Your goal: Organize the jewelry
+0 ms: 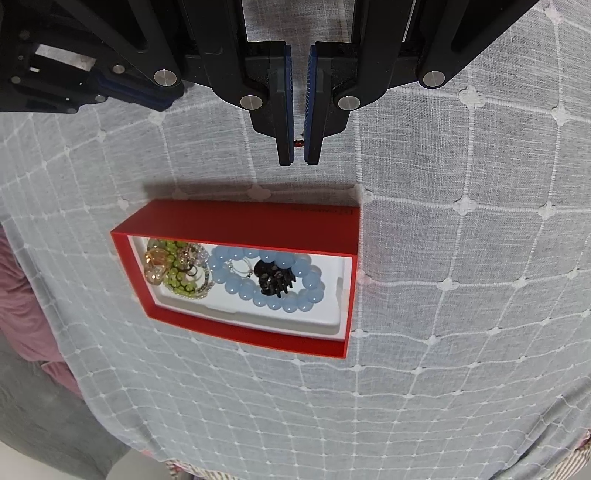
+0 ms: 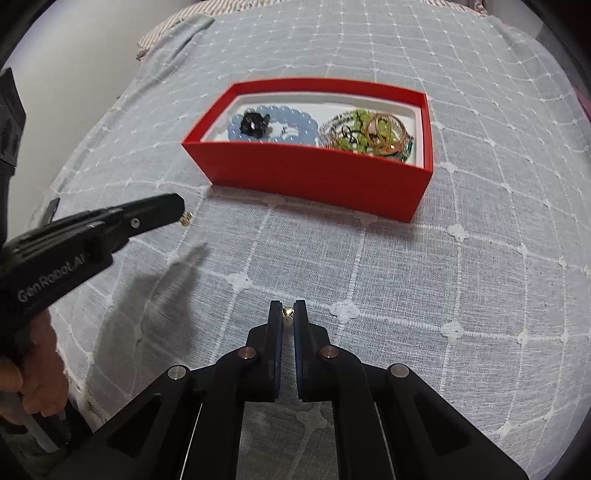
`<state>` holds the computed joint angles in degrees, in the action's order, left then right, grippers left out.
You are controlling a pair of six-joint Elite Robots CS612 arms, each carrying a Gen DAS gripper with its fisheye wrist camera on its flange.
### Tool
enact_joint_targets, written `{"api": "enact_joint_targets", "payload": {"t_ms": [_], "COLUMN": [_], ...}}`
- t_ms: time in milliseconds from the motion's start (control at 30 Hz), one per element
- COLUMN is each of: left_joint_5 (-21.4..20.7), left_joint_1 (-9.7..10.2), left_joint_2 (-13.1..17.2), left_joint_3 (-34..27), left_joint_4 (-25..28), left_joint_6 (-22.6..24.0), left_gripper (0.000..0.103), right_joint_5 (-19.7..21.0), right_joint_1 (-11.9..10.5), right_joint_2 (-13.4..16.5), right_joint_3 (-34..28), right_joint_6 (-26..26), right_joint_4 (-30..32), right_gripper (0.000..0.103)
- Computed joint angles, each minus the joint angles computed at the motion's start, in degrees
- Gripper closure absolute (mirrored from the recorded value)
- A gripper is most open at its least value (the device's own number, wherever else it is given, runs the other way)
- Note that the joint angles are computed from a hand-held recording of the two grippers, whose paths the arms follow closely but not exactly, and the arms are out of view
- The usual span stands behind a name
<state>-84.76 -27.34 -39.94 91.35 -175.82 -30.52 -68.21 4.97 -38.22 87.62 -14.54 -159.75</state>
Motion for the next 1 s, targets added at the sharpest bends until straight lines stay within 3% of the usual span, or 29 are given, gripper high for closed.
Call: {"api": "enact_joint_targets", "payload": {"t_ms": [667, 1000], "left_joint_5": [-2.0, -3.3], "left_joint_1": [0.11, 0.44], "left_joint_2": [-0.9, -0.2], "left_joint_3": [0.3, -2.0], "left_joint_4": [-4.2, -6.6], "left_joint_6": [1.5, 2.8], "left_gripper": [0.103, 0.103], "right_joint_5": [7.3, 9.6], "right_joint_1": [-1.7, -2.4], "right_joint_2": [-1.1, -0.1], "right_joint_3": [0.3, -2.4], "right_joint_6": [2.7, 6.0], "right_joint_4": [-5.6, -7.8], "right_gripper": [0.098, 0.098]}}
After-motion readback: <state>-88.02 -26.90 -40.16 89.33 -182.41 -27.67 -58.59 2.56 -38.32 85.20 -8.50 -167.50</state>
